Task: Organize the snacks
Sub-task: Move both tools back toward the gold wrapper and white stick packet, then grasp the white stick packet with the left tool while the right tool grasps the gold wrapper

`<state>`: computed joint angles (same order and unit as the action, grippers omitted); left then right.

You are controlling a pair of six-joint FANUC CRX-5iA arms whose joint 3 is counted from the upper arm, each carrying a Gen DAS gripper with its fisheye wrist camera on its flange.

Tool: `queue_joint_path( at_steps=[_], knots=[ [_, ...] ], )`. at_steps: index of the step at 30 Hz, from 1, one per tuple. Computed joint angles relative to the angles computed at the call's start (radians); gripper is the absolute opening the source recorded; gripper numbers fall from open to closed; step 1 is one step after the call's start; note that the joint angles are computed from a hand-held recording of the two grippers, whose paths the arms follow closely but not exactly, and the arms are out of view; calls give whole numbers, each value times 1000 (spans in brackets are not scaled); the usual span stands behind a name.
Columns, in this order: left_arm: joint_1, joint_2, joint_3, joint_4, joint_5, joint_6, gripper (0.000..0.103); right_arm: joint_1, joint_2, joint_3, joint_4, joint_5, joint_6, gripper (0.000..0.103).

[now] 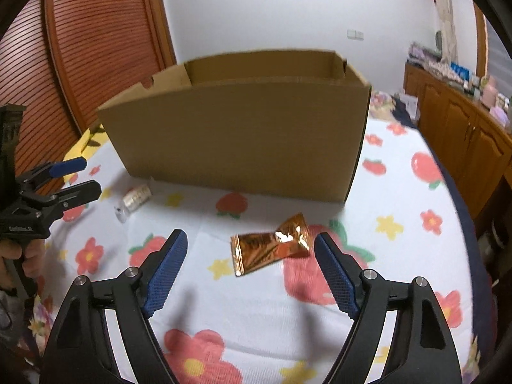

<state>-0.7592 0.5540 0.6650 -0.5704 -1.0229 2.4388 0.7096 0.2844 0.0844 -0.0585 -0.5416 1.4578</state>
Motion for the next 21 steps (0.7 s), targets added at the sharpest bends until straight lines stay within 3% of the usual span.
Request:
queue_joint_path(
  at_steps=[11,17,21],
  knots=[
    [22,17,-5,49,-3,-14,101,-53,74,133,-171,-135,98,76],
    [26,20,-5,58,-2,-18,101,-57,110,183,-174,-176,85,74],
    [27,26,3,62,-6,-25,100,-39,117,173,-86,-160,30,68]
  ],
)
